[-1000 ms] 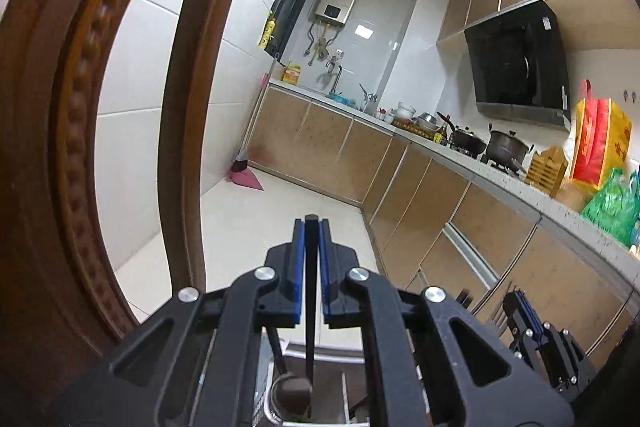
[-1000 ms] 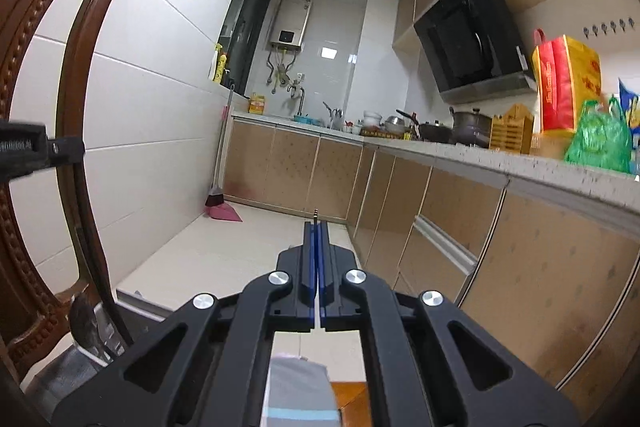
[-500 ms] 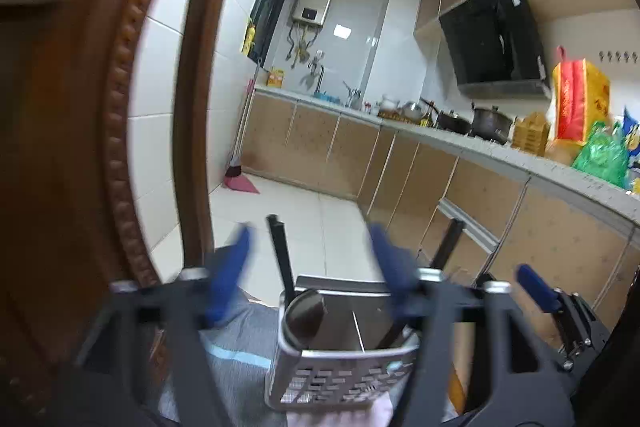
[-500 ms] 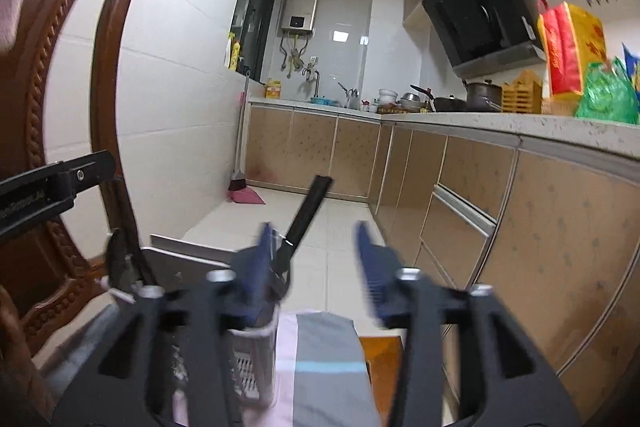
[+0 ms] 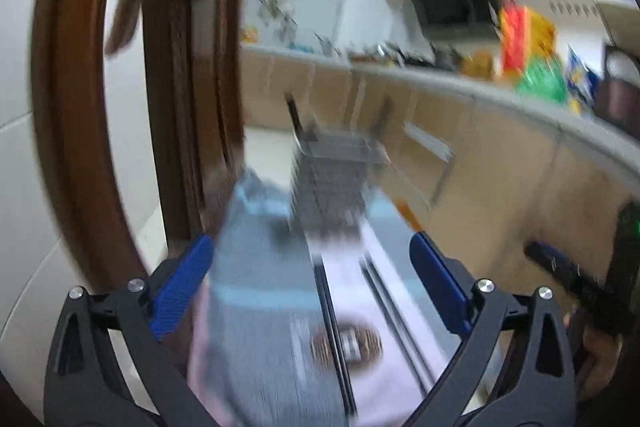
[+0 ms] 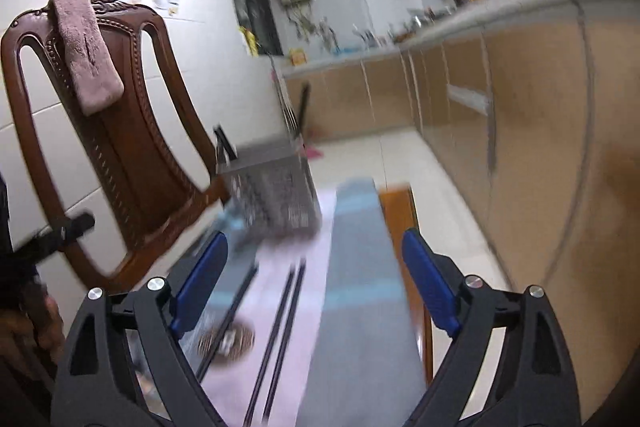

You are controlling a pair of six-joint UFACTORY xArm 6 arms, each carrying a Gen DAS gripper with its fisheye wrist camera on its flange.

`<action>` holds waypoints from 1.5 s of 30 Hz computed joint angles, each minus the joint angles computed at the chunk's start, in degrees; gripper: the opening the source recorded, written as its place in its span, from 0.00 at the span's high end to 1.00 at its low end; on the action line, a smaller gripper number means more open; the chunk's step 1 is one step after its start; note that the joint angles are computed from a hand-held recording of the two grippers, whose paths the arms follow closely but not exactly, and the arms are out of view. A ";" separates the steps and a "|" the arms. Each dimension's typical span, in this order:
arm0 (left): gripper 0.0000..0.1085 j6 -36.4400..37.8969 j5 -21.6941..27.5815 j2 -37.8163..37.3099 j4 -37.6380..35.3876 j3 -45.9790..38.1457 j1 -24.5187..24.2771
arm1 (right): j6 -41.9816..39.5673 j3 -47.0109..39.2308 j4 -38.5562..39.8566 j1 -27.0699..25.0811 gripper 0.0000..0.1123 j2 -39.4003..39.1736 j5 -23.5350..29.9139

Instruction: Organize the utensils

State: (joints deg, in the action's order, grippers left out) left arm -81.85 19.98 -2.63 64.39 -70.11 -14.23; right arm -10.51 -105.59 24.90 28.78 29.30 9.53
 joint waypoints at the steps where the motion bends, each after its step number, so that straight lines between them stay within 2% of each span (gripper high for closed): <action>1: 0.10 2.03 2.59 -0.94 -1.22 1.60 -1.70 | 1.14 4.30 0.33 0.09 0.23 -2.86 0.53; 3: 0.10 5.38 7.44 -1.27 -4.62 3.17 -5.07 | 1.11 9.87 1.41 0.63 0.23 -6.56 0.27; 7: 0.10 9.42 10.70 -0.76 -10.02 4.24 -7.91 | 1.73 16.61 -5.27 2.63 0.23 -10.76 -0.65; 11: 0.10 8.59 12.08 -0.25 -10.09 4.64 -8.06 | 7.33 19.72 -13.53 3.57 0.23 -11.91 -1.19; 15: 0.10 8.69 10.23 0.09 -14.28 4.60 -6.57 | 10.50 21.76 -17.10 3.49 0.23 -13.21 -2.84; 20: 0.10 8.94 11.97 -0.05 -13.23 4.29 -7.34 | 12.86 20.75 -19.87 2.85 0.23 -12.71 -2.19; 23: 0.10 9.74 12.51 0.34 -14.00 3.87 -7.42 | 12.00 19.65 -18.03 2.73 0.23 -12.08 -0.87; 45: 0.10 10.30 11.52 0.09 -16.37 4.18 -6.76 | 14.20 17.28 -20.88 3.06 0.23 -9.80 0.52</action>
